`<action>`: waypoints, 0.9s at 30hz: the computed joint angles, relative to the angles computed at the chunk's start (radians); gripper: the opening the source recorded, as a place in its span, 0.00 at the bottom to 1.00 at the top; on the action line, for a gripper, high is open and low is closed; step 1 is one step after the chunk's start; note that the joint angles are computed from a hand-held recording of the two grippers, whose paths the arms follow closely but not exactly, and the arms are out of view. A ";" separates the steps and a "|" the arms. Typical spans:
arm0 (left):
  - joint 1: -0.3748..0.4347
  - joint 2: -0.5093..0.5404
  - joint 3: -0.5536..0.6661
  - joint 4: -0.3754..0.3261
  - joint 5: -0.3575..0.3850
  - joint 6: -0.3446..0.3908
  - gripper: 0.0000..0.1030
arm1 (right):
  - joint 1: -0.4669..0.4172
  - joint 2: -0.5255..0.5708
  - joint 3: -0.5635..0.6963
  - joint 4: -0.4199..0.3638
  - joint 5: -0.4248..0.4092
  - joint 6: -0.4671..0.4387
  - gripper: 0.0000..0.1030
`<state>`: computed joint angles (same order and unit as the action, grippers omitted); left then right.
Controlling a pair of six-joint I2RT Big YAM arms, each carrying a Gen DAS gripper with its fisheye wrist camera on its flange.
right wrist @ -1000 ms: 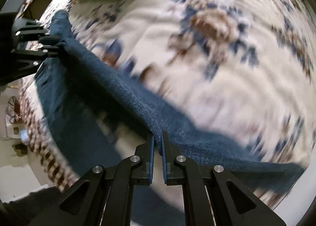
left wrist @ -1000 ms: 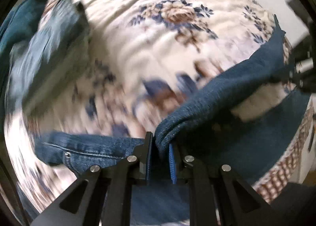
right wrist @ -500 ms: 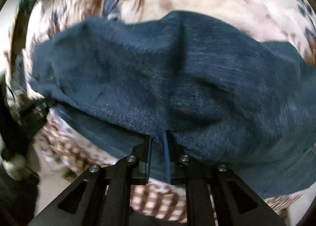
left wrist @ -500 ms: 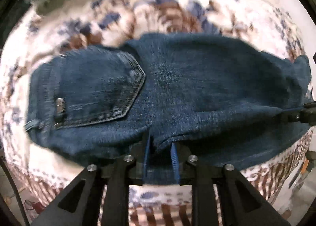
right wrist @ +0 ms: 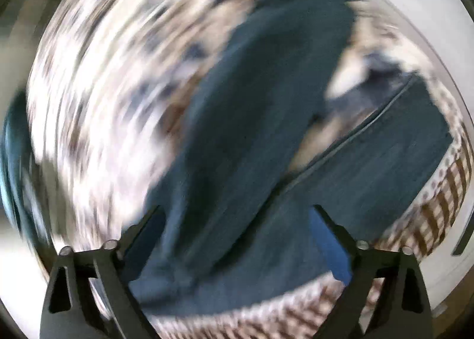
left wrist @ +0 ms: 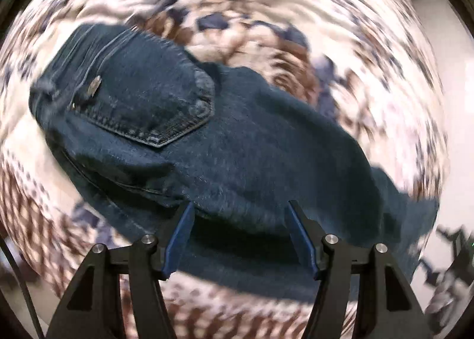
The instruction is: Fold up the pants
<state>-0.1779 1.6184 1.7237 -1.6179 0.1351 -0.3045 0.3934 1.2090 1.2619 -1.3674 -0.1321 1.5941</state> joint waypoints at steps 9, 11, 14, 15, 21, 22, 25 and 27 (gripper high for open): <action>-0.033 0.010 -0.028 -0.013 -0.065 -0.030 0.59 | -0.284 -0.129 -0.338 0.273 -0.031 0.015 0.35; -0.038 0.008 -0.024 -0.019 -0.062 -0.049 0.59 | -0.269 -0.153 -0.326 0.260 0.003 0.036 0.13; -0.043 -0.005 -0.022 -0.036 -0.058 -0.075 0.59 | -0.226 -0.231 -0.285 0.206 0.080 0.058 0.08; -0.041 -0.010 -0.022 -0.041 -0.051 -0.081 0.59 | -0.199 -0.261 -0.255 0.163 0.111 0.077 0.08; -0.038 -0.037 -0.022 -0.053 -0.049 -0.093 0.59 | -0.085 -0.405 -0.198 -0.083 0.183 0.162 0.08; -0.032 -0.045 -0.028 -0.049 -0.055 -0.089 0.59 | -0.070 -0.427 -0.220 -0.120 0.168 0.174 0.08; -0.008 -0.081 -0.058 -0.011 -0.087 -0.082 0.59 | -0.085 -0.484 -0.356 -0.090 0.031 0.187 0.09; 0.023 -0.083 -0.057 0.009 -0.077 -0.067 0.59 | -0.090 -0.529 -0.427 -0.042 -0.019 0.221 0.14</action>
<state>-0.1550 1.5355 1.6663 -1.6088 0.0577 -0.3711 0.3037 0.6798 0.8344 -1.4095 -0.1511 1.8150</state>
